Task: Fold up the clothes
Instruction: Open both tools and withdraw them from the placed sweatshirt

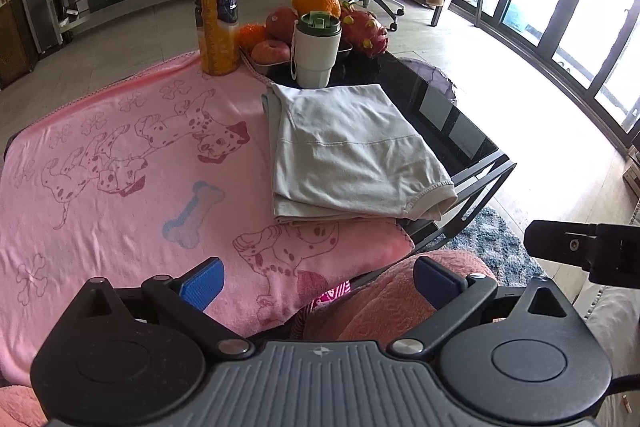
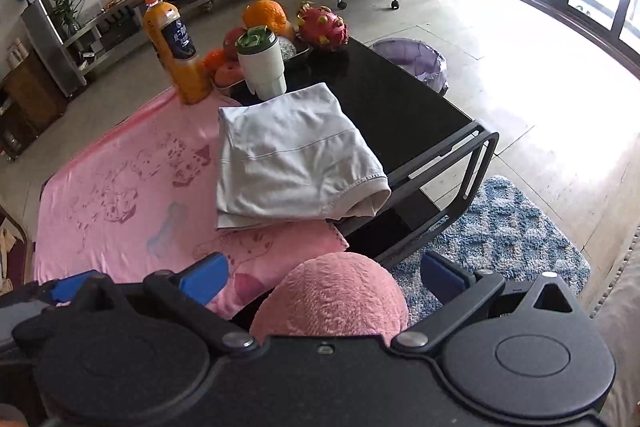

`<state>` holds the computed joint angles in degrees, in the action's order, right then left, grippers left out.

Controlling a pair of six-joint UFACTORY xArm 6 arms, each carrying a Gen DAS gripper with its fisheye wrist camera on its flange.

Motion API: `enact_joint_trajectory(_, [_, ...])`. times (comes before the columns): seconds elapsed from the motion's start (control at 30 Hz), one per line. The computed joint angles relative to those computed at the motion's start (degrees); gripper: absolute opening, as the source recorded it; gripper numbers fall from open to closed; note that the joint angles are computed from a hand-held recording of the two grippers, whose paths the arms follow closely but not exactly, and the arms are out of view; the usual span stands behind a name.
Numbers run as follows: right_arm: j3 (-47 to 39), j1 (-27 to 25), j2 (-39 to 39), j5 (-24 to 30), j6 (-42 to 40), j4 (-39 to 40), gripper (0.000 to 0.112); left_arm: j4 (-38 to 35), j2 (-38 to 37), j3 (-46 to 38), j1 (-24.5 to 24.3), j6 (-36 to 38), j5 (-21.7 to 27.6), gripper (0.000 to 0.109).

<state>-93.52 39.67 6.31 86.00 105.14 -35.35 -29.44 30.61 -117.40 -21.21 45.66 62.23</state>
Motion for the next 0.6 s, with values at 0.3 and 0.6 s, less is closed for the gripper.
enact_joint_trajectory(0.3, [1.4,-0.6,-0.7,-1.5,-0.8,0.3,0.103,-2.8,-0.3,1.0,0.1,1.0,-1.4,0.100])
enact_joint_trajectory(0.6, [1.8,-1.0,-0.7,-2.0,-1.6,1.2,0.103,-3.4,-0.9,2.7,-0.3,2.3,-3.8,0.101])
